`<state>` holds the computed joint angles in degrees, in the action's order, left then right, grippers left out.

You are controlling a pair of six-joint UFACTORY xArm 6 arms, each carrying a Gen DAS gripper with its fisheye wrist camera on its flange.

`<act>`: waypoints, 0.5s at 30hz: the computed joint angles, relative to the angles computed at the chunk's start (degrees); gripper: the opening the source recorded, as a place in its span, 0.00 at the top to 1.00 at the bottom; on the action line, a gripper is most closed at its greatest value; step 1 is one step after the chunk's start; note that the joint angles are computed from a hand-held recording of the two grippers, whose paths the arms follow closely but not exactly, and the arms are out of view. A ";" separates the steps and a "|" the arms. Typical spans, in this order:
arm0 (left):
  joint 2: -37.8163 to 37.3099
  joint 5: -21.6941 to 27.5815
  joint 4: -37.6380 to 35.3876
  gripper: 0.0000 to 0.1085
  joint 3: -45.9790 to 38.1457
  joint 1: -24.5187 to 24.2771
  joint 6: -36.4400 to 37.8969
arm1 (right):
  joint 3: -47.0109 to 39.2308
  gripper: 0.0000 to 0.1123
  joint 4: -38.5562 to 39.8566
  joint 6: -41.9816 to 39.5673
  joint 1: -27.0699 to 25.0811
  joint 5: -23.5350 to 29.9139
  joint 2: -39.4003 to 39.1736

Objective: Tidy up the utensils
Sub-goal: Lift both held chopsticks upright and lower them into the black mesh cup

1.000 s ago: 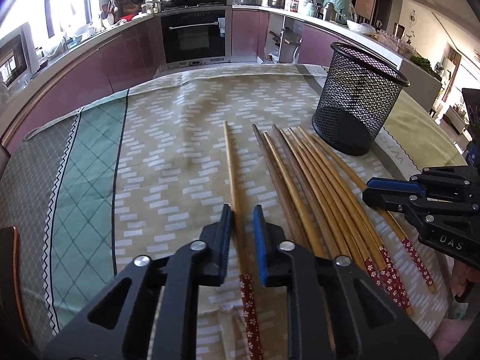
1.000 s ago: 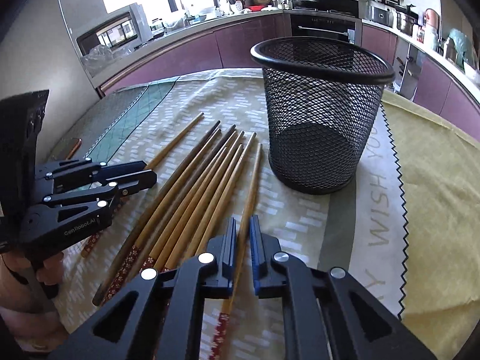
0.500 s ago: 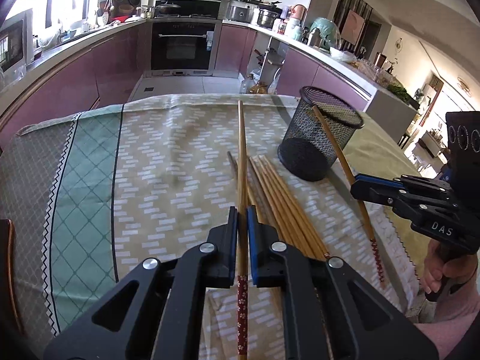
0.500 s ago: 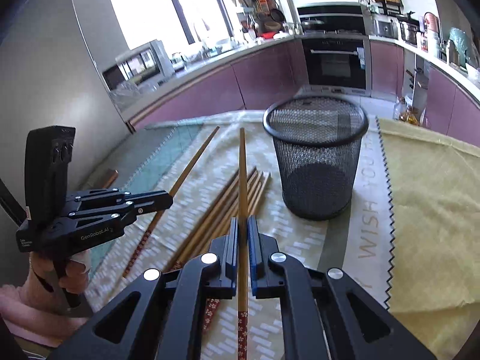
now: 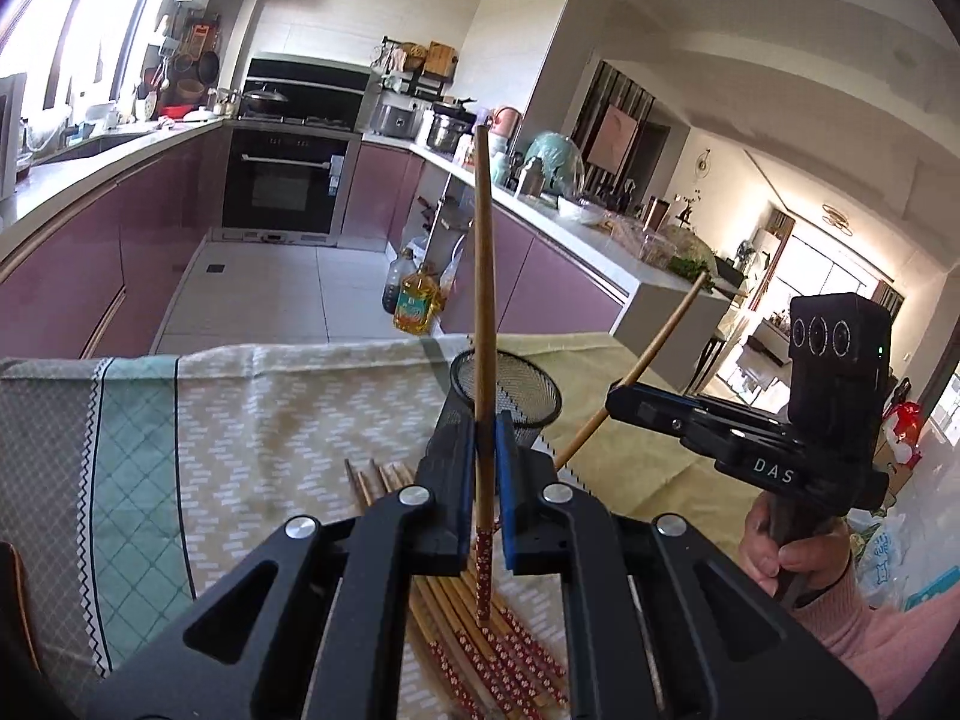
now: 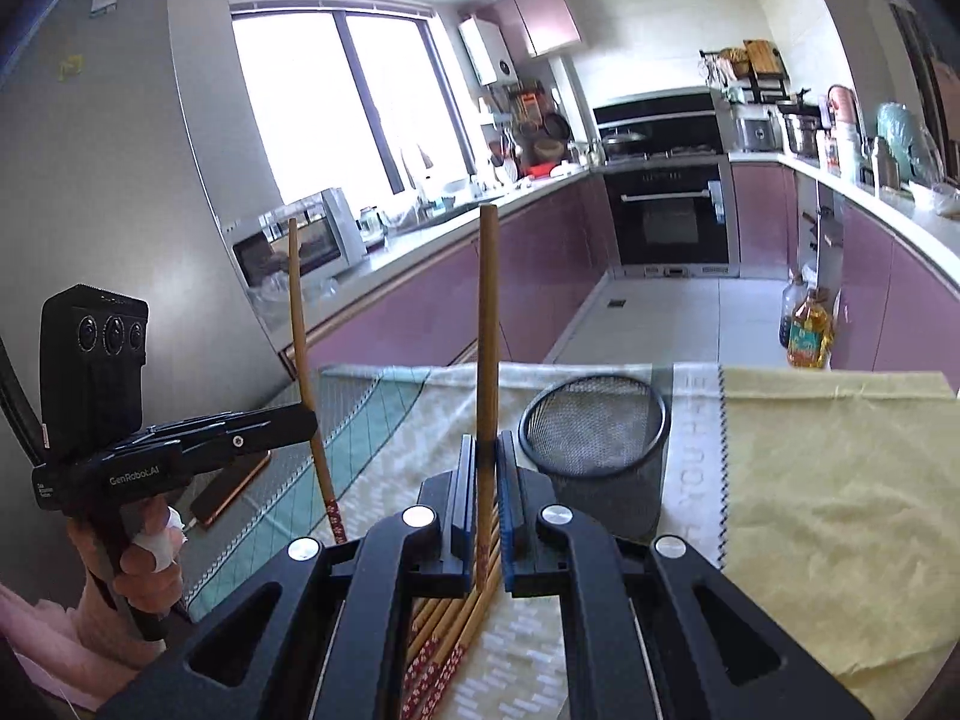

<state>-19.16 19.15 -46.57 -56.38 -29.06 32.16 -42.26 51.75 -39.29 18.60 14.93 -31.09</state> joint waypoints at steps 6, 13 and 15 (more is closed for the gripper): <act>7.09 -5.38 -3.67 0.93 -9.05 -2.15 2.11 | -5.70 0.95 1.11 -2.29 -2.34 0.30 2.16; 15.66 -10.30 4.31 0.93 -18.60 -4.23 -5.50 | -12.02 0.95 3.63 -6.02 -4.69 -0.47 6.30; 17.97 -10.13 5.01 0.93 -21.27 -4.58 -6.38 | -12.84 0.95 4.77 -7.12 -4.90 -1.02 6.89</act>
<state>-1.20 9.02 -41.56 -77.65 -33.64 25.78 -55.11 56.53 -46.42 13.69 13.91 -24.20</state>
